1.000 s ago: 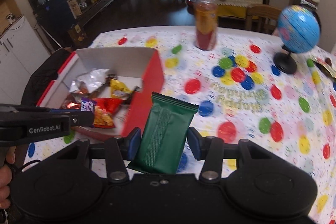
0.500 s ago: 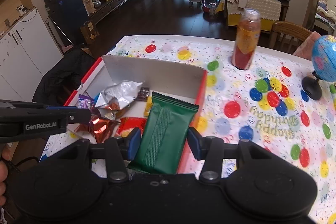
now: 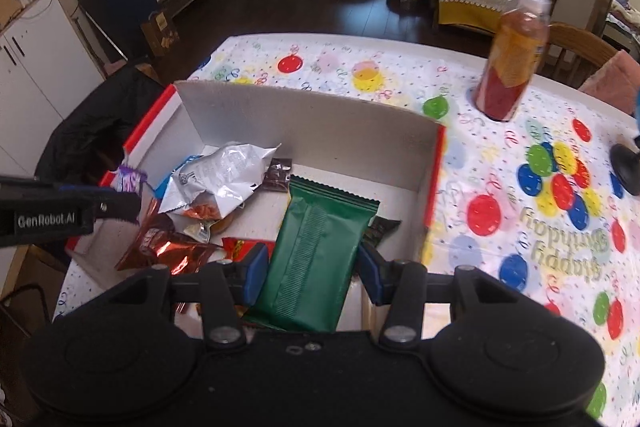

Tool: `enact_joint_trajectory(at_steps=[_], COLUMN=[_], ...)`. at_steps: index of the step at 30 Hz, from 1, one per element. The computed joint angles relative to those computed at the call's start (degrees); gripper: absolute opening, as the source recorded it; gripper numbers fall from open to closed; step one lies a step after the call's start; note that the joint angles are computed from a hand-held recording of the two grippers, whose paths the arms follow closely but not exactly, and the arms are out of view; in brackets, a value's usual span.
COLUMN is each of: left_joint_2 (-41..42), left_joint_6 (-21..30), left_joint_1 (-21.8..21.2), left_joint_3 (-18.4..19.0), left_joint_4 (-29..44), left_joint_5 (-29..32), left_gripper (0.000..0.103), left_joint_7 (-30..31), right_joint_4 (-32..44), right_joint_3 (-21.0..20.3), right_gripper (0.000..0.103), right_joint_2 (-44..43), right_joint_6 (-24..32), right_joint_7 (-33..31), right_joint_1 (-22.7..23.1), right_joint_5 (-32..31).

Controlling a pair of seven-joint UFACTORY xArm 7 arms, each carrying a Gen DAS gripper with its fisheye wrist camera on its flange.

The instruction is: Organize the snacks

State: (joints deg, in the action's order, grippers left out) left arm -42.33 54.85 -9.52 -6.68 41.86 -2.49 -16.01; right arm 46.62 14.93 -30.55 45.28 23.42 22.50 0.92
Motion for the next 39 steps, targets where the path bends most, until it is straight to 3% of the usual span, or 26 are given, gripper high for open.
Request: enact_joint_trajectory(at_steps=[11,20,26,28,31,35,37,39], left_joint_2=[10.32,12.89,12.39,11.85,10.15,7.70,6.39,4.52], left_joint_6=[-2.84,-1.64,-0.27,0.21,0.67,1.52,2.13,2.19], left_joint_1=[0.99,0.35,0.23,0.03,-0.55,-0.87,-1.06,-1.24], left_joint_3=[1.59,1.46,1.35,1.45,1.41,0.69,0.71,0.67], left_joint_4=[3.07,3.02,2.64,2.46,1.72,0.95,0.66,-0.05], left_joint_5=[0.89,0.10,-0.08,-0.40,-0.78,-0.26,-0.62,-0.90], left_gripper=[0.020,0.020,0.020,0.021,0.027,0.030,0.037,0.054], left_joint_7=[2.77,4.18,4.46,4.67,5.66,5.80,5.63,5.47], right_joint_4=[3.12,2.82,2.79,2.60,2.07,1.42,0.96,0.37], right_joint_3=[-1.12,-1.84,-1.98,-1.86,-1.43,-1.11,-0.94,-0.92], right_gripper=[0.047,0.045,0.048,0.054,0.065,0.070,0.076,0.079], right_joint_2=[8.84,10.09,9.48,8.85,7.40,5.23,3.85,2.26], right_joint_6=[-1.93,-1.79,-1.50,-1.20,-0.84,-0.34,-0.09,0.09], right_joint_7=[-1.06,-2.96,-3.46,-3.18,-2.14,-1.17,-0.63,-0.33], right_joint_1=[-0.02,0.97,1.18,1.14,1.04,1.13,1.14,1.32], right_joint_5=[0.11,2.56,3.22,3.25,2.99,2.76,2.69,2.90])
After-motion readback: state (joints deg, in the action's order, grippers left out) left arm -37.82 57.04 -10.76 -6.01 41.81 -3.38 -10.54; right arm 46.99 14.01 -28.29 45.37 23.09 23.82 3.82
